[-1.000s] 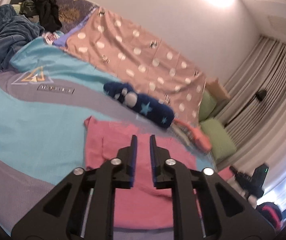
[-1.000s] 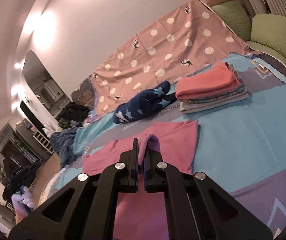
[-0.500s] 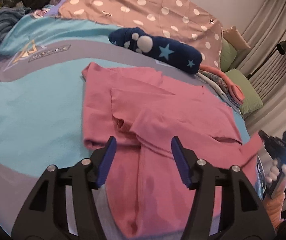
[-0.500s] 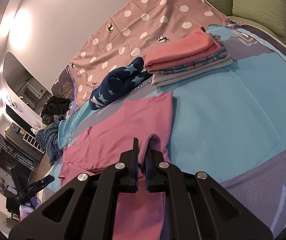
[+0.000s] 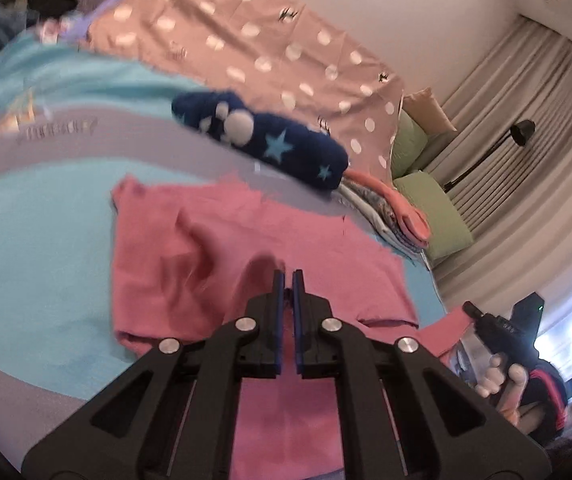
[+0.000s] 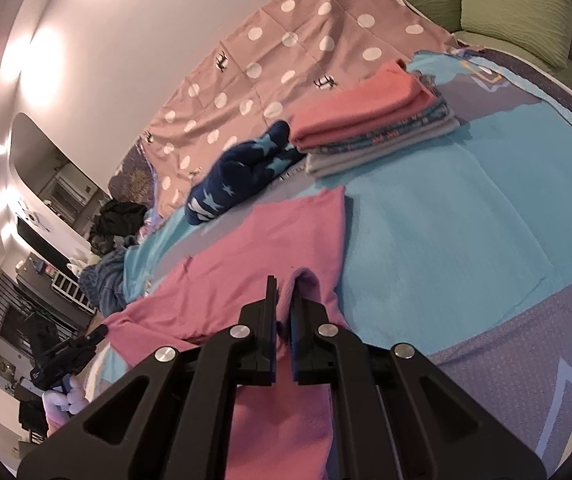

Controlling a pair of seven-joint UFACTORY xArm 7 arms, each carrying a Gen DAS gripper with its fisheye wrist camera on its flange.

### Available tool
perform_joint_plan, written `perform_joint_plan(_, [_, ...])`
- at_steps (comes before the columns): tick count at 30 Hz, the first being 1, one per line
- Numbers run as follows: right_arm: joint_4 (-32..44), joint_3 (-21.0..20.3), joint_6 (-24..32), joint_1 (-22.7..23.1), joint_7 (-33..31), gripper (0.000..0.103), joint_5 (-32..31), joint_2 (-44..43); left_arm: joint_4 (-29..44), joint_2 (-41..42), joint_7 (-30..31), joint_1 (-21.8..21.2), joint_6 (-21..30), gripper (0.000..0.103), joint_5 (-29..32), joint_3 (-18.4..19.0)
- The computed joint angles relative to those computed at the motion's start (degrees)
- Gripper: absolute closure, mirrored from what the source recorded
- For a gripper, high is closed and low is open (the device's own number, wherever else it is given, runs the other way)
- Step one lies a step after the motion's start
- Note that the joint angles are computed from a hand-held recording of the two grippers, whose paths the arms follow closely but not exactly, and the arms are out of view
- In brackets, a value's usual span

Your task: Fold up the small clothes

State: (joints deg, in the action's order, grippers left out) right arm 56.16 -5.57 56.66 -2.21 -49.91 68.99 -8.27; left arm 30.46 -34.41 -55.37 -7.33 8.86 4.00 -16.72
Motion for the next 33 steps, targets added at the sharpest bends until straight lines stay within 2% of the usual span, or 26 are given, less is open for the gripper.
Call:
perform_joint_plan(2, [0.1, -0.2, 0.3, -0.1, -0.6, 0.097, 0.5, -0.5, 0.5, -1.7, -0.7, 1.2, 2.4, 0.099, 0.9, -1.3])
perform_joint_plan(10, [1.3, -0.8, 2.8, -0.2, 0.2, 0.097, 1.1, -0.3, -2.4, -3.4, -2.7, -2.0, -1.7, 0.1, -3.0, 1.7])
perform_joint_plan(13, [3.3, -0.8, 3.3, -0.6, 0.6, 0.097, 2.4, 0.9, -2.7, -4.6, -3.8, -0.4, -2.5, 0.1, -3.4, 1.0])
perform_joint_plan(16, [6.0, 0.0, 0.8, -0.7, 0.6, 0.097, 4.0, 2.6, -1.2, -5.0, -4.4, 2.7, -1.7, 0.1, -2.4, 0.1])
perform_joint_plan(20, [12.2, 1.7, -0.9, -0.6, 2.9, 0.097, 4.7, 7.5, 3.9, -0.6, -3.0, 6.4, -0.4, 0.1, 0.0, 0.1])
perform_joint_plan(22, [13.7, 3.0, -2.3, -0.6, 2.5, 0.097, 3.7, 8.7, 5.8, 2.1, -2.4, 7.1, -0.2, 0.1, 0.8, 0.2])
perform_joint_plan(24, [14.6, 3.9, -1.5, -0.5, 3.0, 0.096, -0.9, 10.0, 6.7, 4.7, -2.1, 6.5, -0.3, 0.1, 0.7, 1.0])
perform_joint_plan(26, [14.8, 4.3, 1.0, -0.8, 4.4, 0.087, -4.5, 11.5, 6.1, 6.2, -1.6, 5.1, -1.1, 0.1, 0.2, 2.1])
perform_joint_plan(28, [14.2, 5.0, 0.7, -0.8, 5.7, 0.077, -8.1, 12.5, 4.8, 6.8, -1.5, 4.3, -1.7, 0.1, -0.3, 2.7])
perform_joint_plan(30, [14.0, 5.4, 0.4, -0.9, 7.5, 0.073, -11.0, 13.6, 3.6, 6.9, -1.6, 3.6, -2.3, 0.1, -1.1, 3.5])
perform_joint_plan(33, [15.2, 5.9, 2.9, -1.6, 12.1, 0.067, -13.3, 15.6, 1.7, 5.8, -2.0, 3.3, -2.8, 0.1, -2.0, 4.1])
